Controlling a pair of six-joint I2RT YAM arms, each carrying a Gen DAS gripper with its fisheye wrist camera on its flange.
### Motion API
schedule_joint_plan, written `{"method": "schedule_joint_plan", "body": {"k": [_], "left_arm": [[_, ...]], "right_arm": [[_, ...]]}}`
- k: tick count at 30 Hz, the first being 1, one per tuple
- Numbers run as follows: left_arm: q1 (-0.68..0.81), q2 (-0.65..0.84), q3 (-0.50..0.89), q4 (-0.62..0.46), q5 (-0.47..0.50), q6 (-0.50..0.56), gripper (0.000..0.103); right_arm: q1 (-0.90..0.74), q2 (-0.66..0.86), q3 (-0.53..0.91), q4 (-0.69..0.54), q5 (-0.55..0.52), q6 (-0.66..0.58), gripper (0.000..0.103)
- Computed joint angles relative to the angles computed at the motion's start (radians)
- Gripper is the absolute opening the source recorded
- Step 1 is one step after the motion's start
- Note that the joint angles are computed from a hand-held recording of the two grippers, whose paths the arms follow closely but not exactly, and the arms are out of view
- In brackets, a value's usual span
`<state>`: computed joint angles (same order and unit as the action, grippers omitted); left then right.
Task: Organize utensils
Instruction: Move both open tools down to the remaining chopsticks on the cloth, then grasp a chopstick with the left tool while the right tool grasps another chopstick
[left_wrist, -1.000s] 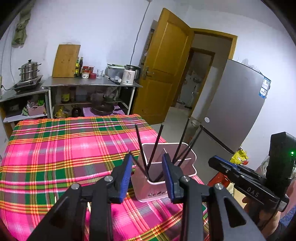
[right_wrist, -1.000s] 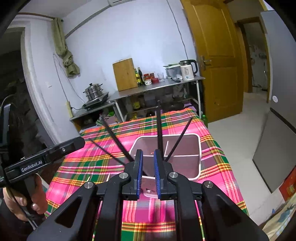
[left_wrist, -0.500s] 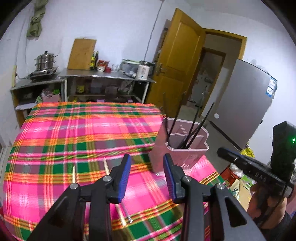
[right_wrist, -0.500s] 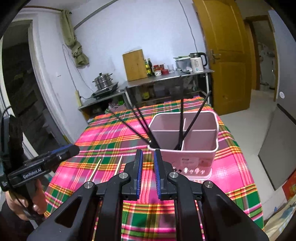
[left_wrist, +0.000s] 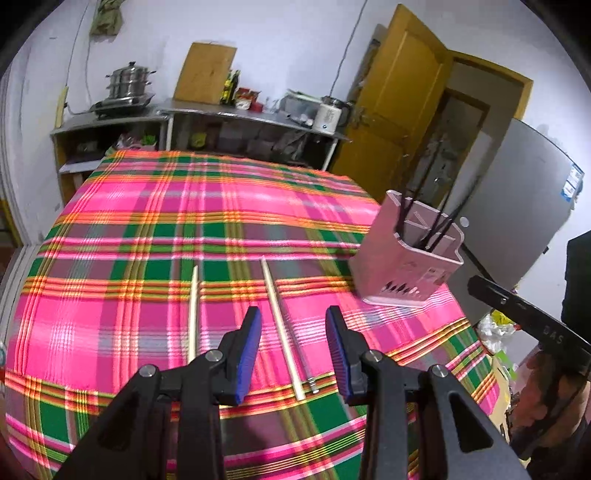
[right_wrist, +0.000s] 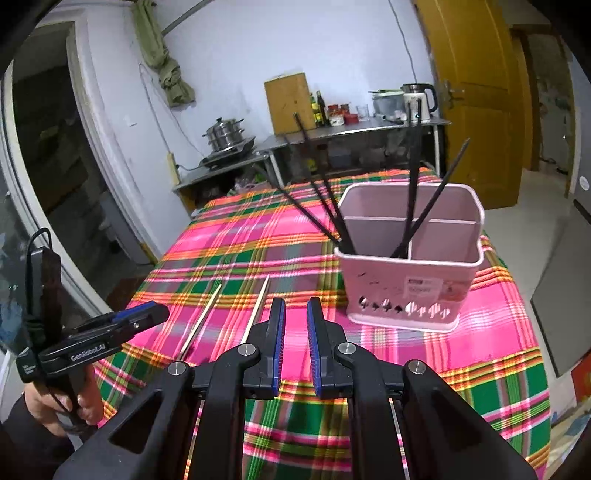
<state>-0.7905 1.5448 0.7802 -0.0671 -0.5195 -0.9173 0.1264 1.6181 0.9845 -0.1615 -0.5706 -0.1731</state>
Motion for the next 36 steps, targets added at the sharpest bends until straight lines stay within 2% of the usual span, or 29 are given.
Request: {"method": "schedule_joint_plan", "body": {"k": [8, 14, 26, 36], "left_arm": [[0.051, 0.018, -0.064, 0.016, 0.030, -0.044, 0.031], [0.105, 0.052, -0.103, 0.066, 0.077, -0.041, 0.020], [0.226, 0.207, -0.062, 0.188, 0.199, 0.073, 0.020], [0.276, 0.293, -0.030, 0.204, 0.237, 0.114, 0.020]], "right_arm": [[0.058, 0.044, -0.010, 0.004, 0.030, -0.017, 0.012], [0.104, 0.098, -0.003, 0.008, 0.055, -0.013, 0.012], [0.176, 0.205, 0.050, 0.008, 0.097, -0.004, 0.012], [0.198, 0.259, 0.095, -0.005, 0.118, -0.003, 0.012]]}}
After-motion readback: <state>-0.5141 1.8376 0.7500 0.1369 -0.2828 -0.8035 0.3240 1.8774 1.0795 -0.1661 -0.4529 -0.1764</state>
